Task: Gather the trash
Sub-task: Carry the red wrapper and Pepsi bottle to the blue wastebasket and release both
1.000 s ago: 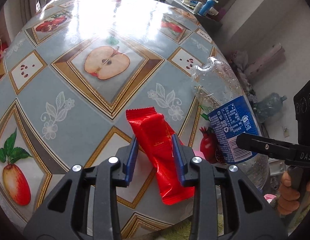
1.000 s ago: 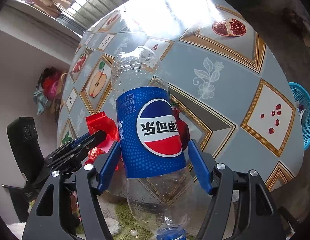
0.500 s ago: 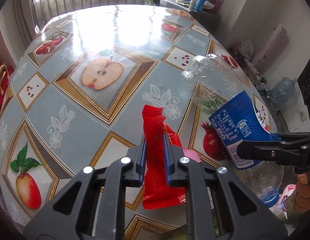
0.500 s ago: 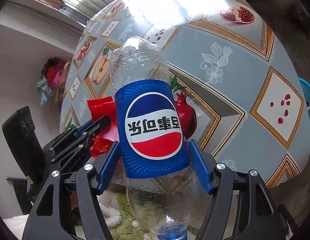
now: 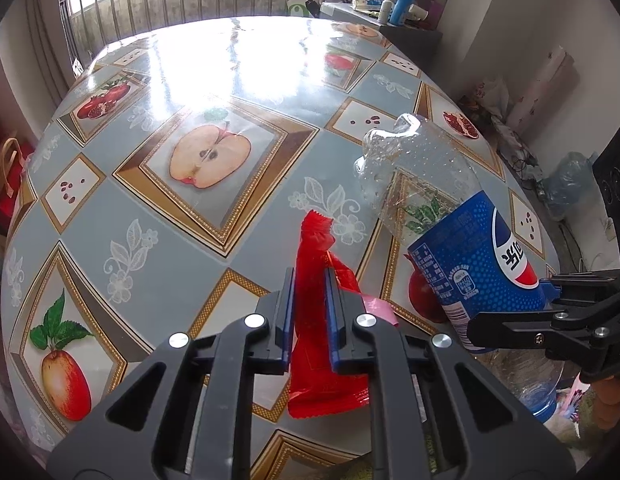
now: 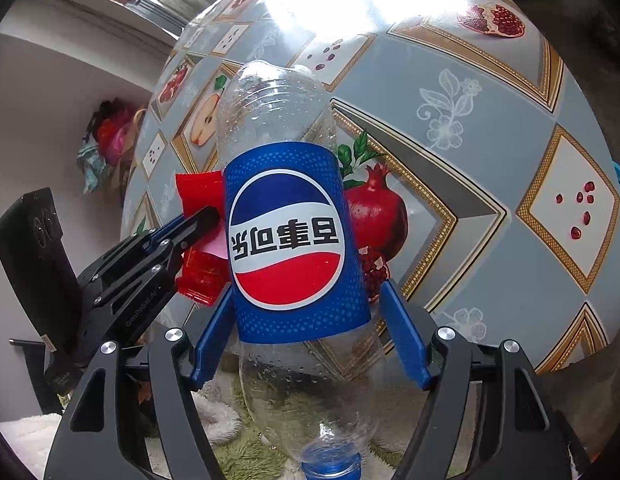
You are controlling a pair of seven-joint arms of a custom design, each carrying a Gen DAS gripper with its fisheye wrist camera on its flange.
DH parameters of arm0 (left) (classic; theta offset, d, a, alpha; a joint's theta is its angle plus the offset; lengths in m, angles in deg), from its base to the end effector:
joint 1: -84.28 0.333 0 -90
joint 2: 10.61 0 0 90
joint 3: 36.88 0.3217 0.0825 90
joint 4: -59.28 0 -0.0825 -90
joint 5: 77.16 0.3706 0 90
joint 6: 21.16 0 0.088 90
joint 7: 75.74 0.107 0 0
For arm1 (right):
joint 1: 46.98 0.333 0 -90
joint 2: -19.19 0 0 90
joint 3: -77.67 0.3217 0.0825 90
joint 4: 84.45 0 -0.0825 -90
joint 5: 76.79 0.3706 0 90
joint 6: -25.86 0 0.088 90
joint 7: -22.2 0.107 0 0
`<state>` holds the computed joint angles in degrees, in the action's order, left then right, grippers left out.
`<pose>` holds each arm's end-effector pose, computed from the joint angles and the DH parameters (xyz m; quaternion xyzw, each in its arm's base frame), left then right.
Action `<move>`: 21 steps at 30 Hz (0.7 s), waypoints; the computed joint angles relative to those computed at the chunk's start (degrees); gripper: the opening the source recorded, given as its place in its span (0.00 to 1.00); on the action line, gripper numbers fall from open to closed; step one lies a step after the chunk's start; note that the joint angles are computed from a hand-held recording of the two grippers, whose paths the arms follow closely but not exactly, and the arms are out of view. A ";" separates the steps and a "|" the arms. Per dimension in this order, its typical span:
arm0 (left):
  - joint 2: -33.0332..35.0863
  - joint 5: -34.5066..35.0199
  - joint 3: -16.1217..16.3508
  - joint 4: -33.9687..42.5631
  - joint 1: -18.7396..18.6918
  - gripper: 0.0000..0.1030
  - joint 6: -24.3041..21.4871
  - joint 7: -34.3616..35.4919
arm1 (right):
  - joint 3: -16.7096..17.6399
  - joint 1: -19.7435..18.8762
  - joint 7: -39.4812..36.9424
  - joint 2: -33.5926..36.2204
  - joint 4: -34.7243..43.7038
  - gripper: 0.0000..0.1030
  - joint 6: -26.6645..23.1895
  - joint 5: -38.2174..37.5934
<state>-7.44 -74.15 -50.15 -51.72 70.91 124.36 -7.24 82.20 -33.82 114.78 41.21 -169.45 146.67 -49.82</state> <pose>0.5395 -0.2683 0.5284 -0.6383 0.7204 -0.2480 0.1100 0.6516 0.2210 0.4939 -0.7035 0.6633 0.1198 0.2254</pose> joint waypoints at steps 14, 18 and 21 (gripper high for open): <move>-1.38 2.63 0.03 -0.95 -0.33 0.09 0.89 -1.50 | 0.25 -0.62 -0.95 -0.91 -1.44 0.58 2.86 2.62; -1.78 3.34 0.03 -1.01 -0.45 0.07 1.23 -1.80 | 0.21 -0.99 -1.44 -1.45 -2.00 0.57 3.59 3.35; -2.10 3.86 -0.03 -1.03 -0.59 0.07 1.54 -2.14 | 0.19 -1.29 -1.96 -2.07 -2.77 0.57 4.15 3.99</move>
<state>-9.54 -70.29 -50.18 -52.75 70.32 125.90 -9.37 82.39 -35.10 112.82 39.14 -172.22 150.82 -45.83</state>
